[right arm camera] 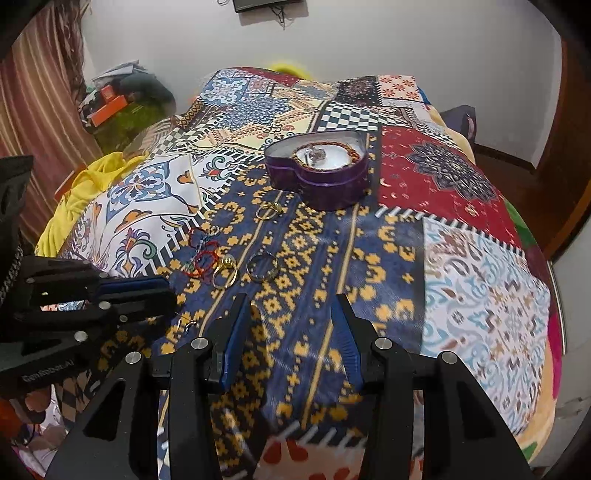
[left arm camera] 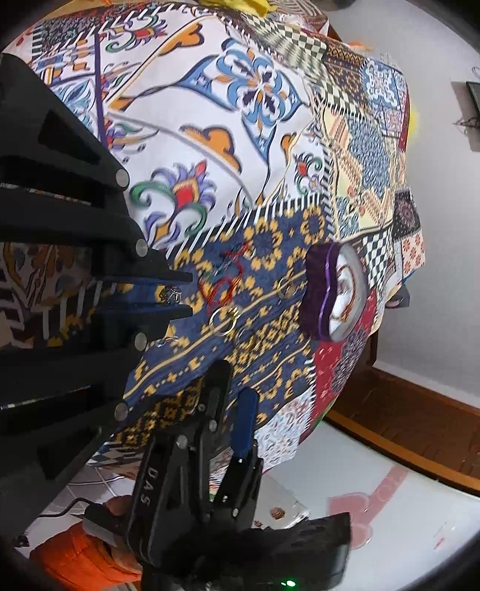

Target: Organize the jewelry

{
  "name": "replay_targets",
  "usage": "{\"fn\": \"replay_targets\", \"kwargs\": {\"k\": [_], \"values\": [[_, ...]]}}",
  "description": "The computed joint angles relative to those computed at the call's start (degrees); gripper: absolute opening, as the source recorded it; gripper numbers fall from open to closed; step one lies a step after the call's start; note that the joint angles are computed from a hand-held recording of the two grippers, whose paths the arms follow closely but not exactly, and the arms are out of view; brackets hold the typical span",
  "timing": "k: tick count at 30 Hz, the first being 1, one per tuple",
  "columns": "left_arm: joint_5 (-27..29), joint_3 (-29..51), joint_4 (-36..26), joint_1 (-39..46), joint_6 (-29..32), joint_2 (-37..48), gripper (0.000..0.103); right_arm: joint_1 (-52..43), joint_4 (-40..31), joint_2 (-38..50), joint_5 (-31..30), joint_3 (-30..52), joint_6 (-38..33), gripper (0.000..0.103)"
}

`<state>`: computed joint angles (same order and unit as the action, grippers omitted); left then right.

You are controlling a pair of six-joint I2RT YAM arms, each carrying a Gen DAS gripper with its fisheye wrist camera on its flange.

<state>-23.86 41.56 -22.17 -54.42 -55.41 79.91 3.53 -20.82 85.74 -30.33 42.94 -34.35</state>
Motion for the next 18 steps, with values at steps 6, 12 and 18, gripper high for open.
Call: {"fn": "replay_targets", "kwargs": {"k": [6, 12, 18], "values": [[-1.36, -0.6, -1.53, 1.82, 0.43, -2.3, 0.009, 2.62, 2.78, 2.3, -0.07, 0.68, 0.86, 0.04], [-2.3, -0.5, -2.66, 2.96, 0.89, -3.94, 0.009, 3.78, 3.88, 3.82, -0.54, 1.55, 0.76, 0.019], [-3.64, 0.91, -3.41, 4.06, 2.42, -5.49, 0.009, 2.07, 2.52, 3.31, -2.27, 2.51, 1.18, 0.019]]}}
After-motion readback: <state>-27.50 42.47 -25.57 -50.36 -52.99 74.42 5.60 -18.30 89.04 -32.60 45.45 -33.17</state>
